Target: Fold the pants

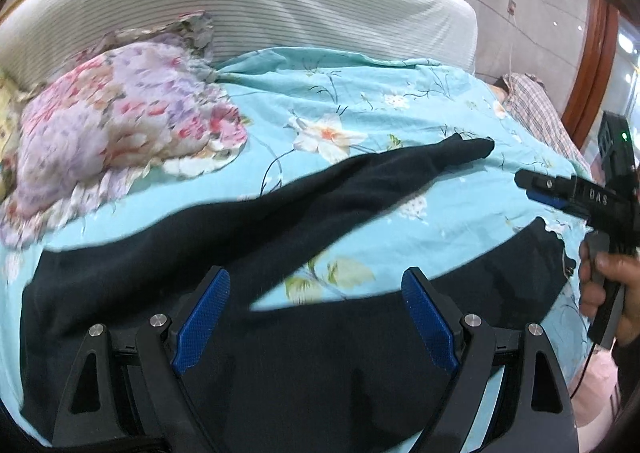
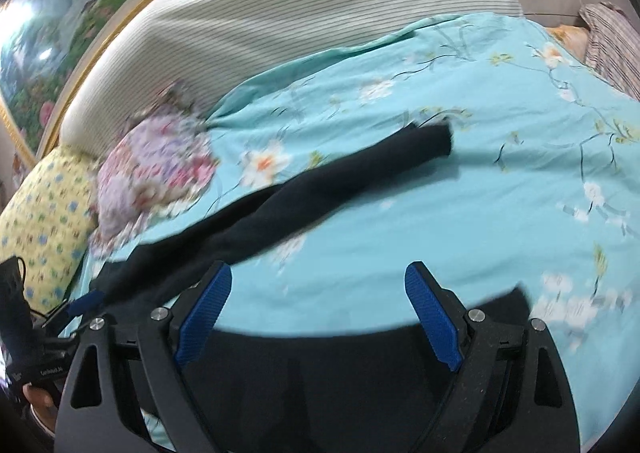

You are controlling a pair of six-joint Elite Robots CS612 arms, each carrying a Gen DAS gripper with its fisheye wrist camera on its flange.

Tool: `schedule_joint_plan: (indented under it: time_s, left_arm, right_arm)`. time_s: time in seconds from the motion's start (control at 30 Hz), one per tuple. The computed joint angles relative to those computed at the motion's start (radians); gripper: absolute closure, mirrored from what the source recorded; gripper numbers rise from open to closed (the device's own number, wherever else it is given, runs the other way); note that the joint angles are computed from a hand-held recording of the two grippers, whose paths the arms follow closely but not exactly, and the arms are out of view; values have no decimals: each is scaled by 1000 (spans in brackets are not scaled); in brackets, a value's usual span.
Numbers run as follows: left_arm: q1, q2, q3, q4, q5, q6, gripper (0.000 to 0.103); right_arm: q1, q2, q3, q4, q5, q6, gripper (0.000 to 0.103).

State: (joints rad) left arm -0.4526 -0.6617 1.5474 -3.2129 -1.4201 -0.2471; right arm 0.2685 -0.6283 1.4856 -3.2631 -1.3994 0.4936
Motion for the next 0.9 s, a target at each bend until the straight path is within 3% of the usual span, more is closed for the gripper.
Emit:
schedule_joint_plan:
  time_s: [0.2,0.5,0.7,0.77,0.87,0.9]
  left_arm:
    - [27,52,-138,116,-58,41,14]
    - [42,143,-330,323,-30,144,14]
    - [63,188,-418,444,-70,164,14]
    - [67,196,-433,473,-80,174,15]
    - [69,203,-443,492,-98,190,28]
    - [69,204,-445,502,-106,197,41]
  right_arm:
    - [-36,27,-70,55,10,15,15]
    - [-80,90,-197,185,13,46,26]
    - [-98,129,-267,269,32,66,42]
    - [-101,139,-284,294,36,64,54]
    - [-106,146,-293,297,56,60,70]
    - [-106,147,-292,290,61,56,75]
